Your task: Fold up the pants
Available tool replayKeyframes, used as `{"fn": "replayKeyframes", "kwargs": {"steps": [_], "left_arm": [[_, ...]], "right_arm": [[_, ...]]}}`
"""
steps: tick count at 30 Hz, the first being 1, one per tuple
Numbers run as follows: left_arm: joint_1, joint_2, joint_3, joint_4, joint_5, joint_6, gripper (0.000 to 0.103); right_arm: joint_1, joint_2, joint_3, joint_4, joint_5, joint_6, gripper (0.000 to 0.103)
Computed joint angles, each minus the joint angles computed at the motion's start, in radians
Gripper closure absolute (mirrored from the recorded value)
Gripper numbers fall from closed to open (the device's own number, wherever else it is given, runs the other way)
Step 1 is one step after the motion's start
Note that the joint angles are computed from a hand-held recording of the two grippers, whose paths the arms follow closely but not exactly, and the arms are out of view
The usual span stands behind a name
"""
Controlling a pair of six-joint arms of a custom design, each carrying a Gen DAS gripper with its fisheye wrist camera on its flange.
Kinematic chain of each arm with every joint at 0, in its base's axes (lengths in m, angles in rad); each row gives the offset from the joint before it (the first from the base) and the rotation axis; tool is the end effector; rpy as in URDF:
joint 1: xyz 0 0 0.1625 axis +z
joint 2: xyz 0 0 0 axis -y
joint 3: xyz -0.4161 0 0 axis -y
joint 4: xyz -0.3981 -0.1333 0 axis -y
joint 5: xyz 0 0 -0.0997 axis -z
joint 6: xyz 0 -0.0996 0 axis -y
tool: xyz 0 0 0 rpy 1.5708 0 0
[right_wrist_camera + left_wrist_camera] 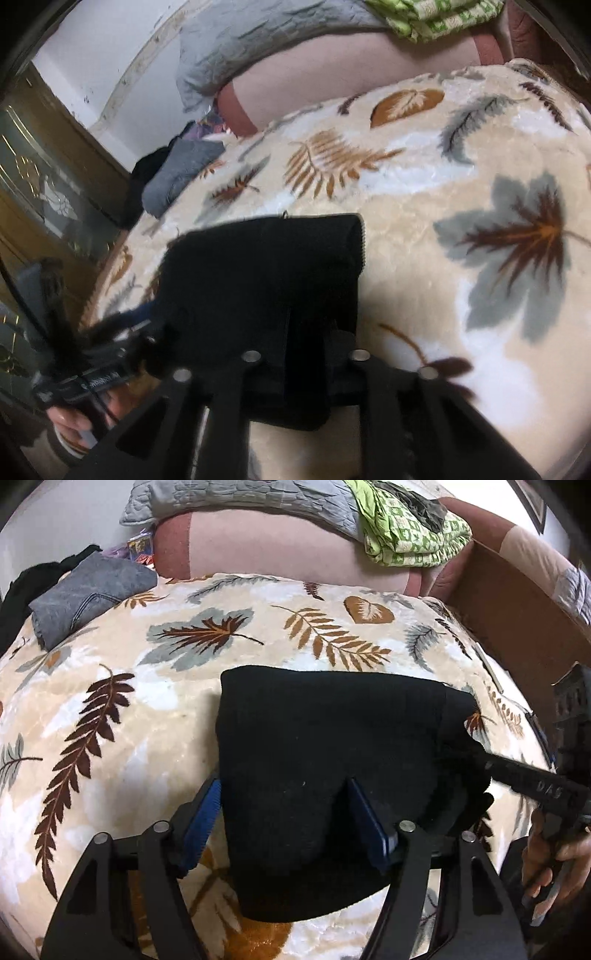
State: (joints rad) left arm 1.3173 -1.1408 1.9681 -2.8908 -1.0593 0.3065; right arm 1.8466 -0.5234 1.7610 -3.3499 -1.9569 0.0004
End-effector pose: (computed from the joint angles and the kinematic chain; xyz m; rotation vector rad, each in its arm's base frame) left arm 0.0328 -0.5992 0.2183 0.5441 2.4996 -0.6240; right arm 0.2620 -0.5739 -0.0334 0.2273 -2.7160 0.8214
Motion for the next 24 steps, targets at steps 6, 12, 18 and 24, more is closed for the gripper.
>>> {"fn": "replayKeyframes", "kwargs": {"steps": [6,12,18,24], "left_arm": [[-0.011,-0.003,-0.028,-0.037,0.018,0.021,0.033],[-0.007,0.059,-0.082,-0.038,0.055,0.031,0.033],[0.009,0.108,-0.133,-0.018,0.058,0.015,0.029],[0.025,0.128,-0.157,-0.011,0.037,-0.012,0.024]], "right_arm": [[0.034,-0.005,-0.037,-0.029,0.033,-0.080,0.082],[0.037,0.091,-0.163,0.054,-0.042,-0.095,0.082],[-0.008,0.138,-0.216,0.072,-0.027,-0.055,0.088],[-0.012,0.140,-0.229,0.099,-0.018,-0.060,0.087]]}}
